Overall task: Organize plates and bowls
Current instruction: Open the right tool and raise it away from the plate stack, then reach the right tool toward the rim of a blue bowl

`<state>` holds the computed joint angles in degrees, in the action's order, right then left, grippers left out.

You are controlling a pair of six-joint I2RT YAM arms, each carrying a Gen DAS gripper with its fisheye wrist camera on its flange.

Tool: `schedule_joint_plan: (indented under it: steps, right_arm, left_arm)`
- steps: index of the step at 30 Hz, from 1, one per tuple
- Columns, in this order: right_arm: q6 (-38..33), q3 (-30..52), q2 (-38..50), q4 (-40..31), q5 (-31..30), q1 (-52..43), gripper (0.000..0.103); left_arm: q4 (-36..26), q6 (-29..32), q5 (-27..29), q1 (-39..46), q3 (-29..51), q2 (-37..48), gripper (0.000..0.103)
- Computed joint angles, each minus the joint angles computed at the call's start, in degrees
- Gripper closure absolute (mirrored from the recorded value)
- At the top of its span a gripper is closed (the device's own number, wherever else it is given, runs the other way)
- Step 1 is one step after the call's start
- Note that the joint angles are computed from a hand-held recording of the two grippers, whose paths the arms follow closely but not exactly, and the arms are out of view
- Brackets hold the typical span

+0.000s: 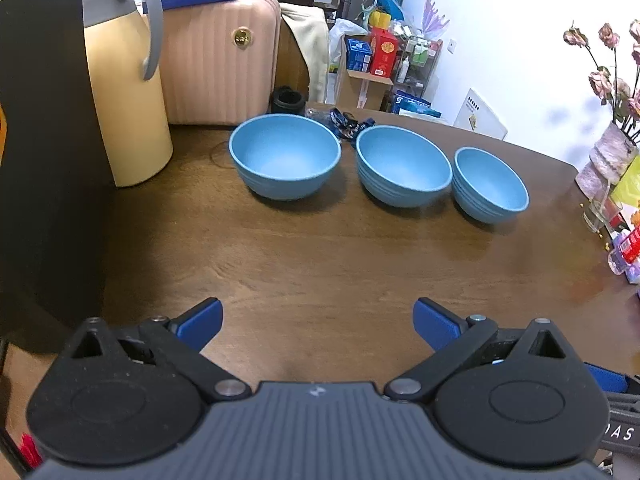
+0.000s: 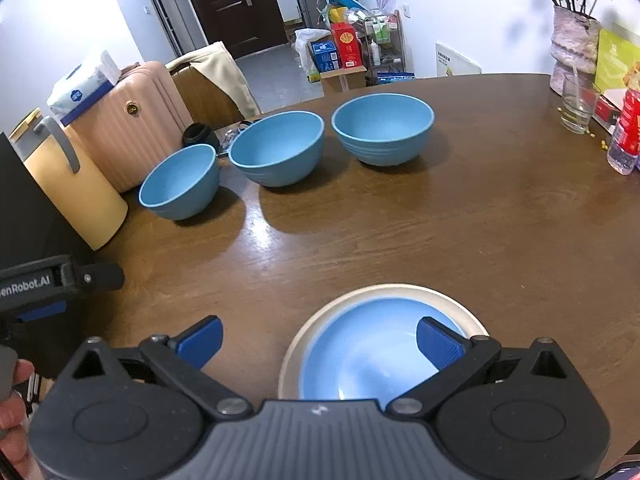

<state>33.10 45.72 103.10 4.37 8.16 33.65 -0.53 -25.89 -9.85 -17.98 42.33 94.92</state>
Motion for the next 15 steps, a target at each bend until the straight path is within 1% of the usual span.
schedule_joint_plan:
  steps: [7, 15]
  right_arm:
    - [0.9, 12.6, 6.5, -6.3, 2.7, 1.9, 0.000]
    - [-0.4, 31.5, 16.2, -15.5, 4.8, 3.6, 0.000]
  left_arm:
    - [0.4, 4.9, 3.8, 6.2, 4.0, 2.6, 0.000]
    - [-2.7, 8.0, 6.9, 12.2, 12.7, 7.6, 0.000]
